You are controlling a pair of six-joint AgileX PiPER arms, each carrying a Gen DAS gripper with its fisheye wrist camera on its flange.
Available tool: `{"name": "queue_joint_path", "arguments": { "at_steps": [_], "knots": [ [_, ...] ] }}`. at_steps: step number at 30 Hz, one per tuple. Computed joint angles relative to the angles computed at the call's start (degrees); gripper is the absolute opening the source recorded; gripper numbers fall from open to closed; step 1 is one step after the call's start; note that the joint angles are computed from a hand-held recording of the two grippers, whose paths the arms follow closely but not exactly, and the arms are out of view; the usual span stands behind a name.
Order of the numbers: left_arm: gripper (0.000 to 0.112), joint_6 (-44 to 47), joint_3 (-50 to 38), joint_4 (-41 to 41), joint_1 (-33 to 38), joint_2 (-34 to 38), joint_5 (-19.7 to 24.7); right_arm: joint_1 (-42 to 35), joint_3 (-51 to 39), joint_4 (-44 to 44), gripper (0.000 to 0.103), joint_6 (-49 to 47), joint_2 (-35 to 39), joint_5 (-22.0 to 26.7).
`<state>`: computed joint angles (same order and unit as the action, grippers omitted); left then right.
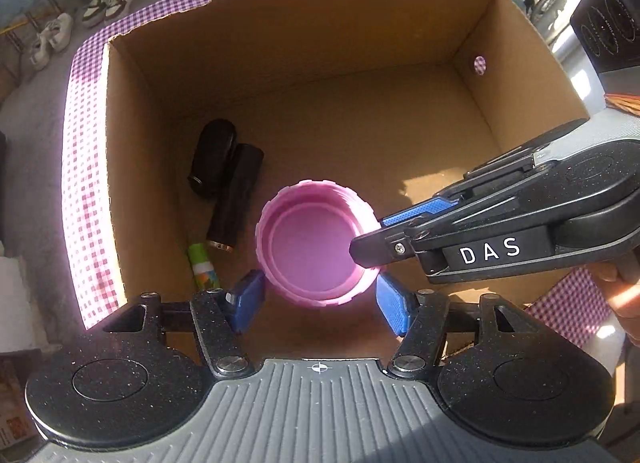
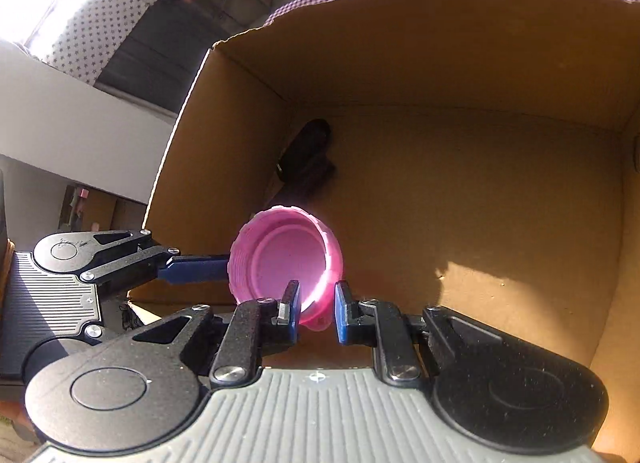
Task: Organize rigid objects
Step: 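Lift the pink lid with the right gripper and carry it over the box, then open the right gripper to drop the pink lid into the box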
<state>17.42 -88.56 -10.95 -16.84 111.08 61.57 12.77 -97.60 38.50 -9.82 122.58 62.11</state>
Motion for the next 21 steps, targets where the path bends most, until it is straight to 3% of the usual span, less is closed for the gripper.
{"name": "queue_joint_path", "arguments": {
  "at_steps": [3, 6, 16, 21],
  "knots": [
    [0.065, 0.2, -2.8, -0.1, 0.5, 2.0, 3.2, 0.4, -5.3, -0.8, 0.021, 2.0, 4.6, 3.7],
    [0.068, 0.6, -1.4, 1.2, 0.0, 1.3, 2.2, 0.2, -10.0, -0.5, 0.021, 3.4, 7.8, 7.2],
    [0.082, 1.3, 1.1, -0.1, 0.3, -1.4, 2.3, 0.0, -7.8, -0.9, 0.023, 2.8, 6.5, 6.9],
    [0.082, 1.1, 1.0, -1.1, 0.2, -3.7, 1.6, -2.0, -0.9, 4.2, 0.023, -1.5, 1.8, 2.3]
  ]
}}
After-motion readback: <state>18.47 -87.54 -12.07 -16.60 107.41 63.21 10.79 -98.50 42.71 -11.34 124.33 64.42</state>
